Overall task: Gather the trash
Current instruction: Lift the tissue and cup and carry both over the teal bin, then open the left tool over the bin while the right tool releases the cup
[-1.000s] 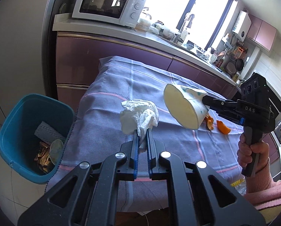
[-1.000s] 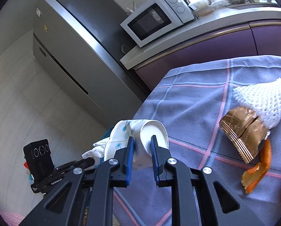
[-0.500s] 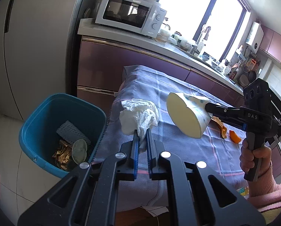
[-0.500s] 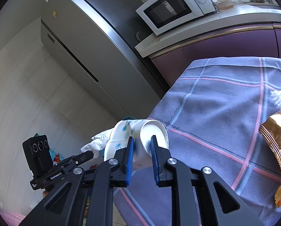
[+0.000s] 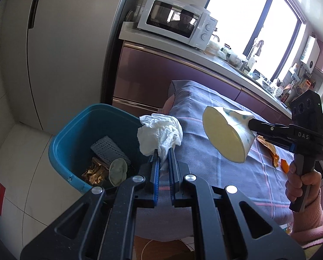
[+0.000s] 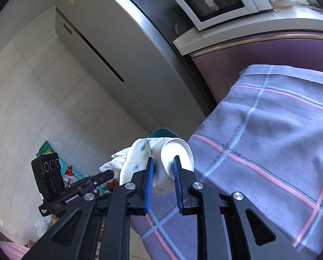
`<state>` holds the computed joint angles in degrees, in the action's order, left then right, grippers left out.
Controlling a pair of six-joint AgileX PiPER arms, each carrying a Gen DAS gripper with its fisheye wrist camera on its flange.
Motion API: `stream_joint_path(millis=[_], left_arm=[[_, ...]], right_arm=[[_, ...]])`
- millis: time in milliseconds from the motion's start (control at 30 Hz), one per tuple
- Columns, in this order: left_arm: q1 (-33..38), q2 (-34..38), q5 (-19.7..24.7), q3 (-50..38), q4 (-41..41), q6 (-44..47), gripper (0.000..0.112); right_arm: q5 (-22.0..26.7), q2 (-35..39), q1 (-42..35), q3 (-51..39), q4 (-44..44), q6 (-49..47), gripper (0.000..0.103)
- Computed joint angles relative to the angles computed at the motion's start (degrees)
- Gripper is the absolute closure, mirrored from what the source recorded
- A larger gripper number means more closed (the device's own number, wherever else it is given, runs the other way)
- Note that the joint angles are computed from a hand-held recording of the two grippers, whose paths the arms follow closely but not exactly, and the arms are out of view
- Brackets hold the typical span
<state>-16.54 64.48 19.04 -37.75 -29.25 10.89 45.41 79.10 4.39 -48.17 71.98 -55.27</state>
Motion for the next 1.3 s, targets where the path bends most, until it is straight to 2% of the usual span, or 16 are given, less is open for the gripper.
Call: stream_joint_path(millis=[133, 633, 1000, 1300], left_arm=[[4.2, 0.1, 0.7, 1.3, -5.8, 6.8, 0.104], [11.7, 3.3, 1.5, 2.9, -13.7, 15.8, 0.104], [13.0, 8.6, -0.8, 2.3, -15.8, 17.1, 0.104], [13.3, 13.3, -2.8, 1.2, -15.7, 16.0, 0.104]], right_arm=[[-1.4, 1.5, 2.9, -1.7, -0.6, 1.3, 0.086], [-5.7, 8.6, 11.2, -9.3, -5.3, 6.7, 0.086], [-10.2, 16.2, 17.6, -16.1, -11.4, 13.6, 0.086], [-10.9, 23.3, 21.7, -23.3, -20.5, 22.3, 0.086]])
